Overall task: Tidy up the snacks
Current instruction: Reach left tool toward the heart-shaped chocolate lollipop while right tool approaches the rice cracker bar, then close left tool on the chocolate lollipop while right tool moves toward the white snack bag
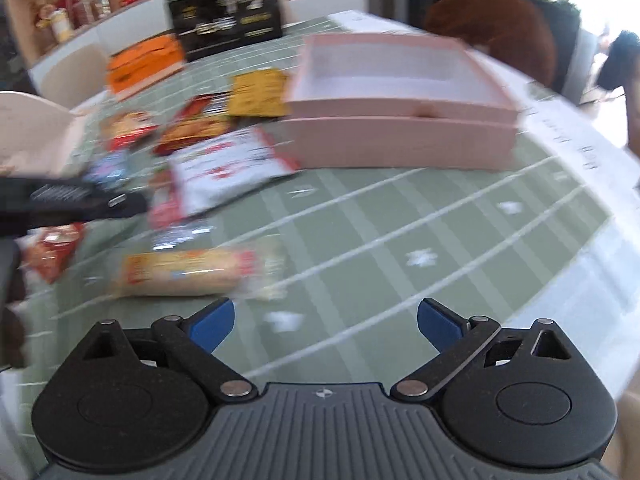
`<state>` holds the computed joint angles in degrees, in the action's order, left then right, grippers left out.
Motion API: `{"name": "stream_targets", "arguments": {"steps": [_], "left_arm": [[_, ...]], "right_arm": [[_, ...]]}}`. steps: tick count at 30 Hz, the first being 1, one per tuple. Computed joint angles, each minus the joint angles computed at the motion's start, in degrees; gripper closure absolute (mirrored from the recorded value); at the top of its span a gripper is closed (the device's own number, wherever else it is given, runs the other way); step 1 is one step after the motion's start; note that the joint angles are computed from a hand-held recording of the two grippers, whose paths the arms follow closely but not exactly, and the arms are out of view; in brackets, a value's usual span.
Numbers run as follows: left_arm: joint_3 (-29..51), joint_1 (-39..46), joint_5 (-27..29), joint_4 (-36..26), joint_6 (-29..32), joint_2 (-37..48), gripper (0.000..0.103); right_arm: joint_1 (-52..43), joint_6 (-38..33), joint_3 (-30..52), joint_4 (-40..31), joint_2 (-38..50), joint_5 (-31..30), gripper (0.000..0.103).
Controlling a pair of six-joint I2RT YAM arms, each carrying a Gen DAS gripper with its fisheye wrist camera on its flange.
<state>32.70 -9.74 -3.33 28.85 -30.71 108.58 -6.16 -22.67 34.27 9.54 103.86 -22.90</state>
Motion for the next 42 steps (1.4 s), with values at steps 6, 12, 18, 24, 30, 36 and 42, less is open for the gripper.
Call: {"name": "stream_targets", "arguments": {"steps": [6,12,18,24,30,36,42], "left_arm": [[8.59,1.29,-0.71,-6.71,3.46,3.31,0.074],[9.04,0.96,-0.11,-5.76,4.87,4.98,0.074],[12.81,-0.04,-0.64,-6.72,7.01,7.87,0.074],[9.40,-2.01,4.29,-2.50,14.46,7.67,0.080],[2.64,-4.18,12.29,-0.28,17.40,4.12,0.079],[-0.94,-8.64,15.85,-0.94,17.19,1.53,0.079],[-0.11,-10.29,20.50,-5.13,18.14,-0.51,0.079]], "right_arm": [[14.10,10.14,-0.51,3.77,-1.86,2.08,0.004],[20.13,7.46,-1.56,9.64,1.16,9.43,0.004],[12.28,2.23,-2.22,12.01,1.60,9.01,0.004],[1.66,-5.10,-3.30,14.73,1.49,6.77,0.004],[-7.86,-7.74,0.22,14.12,5.13,4.24,0.004],[-12.54,-3.78,3.97,10.52,7.71,1.56,0.003],[-13.70,0.05,5.27,8.39,9.16,-0.23,0.000]]}}
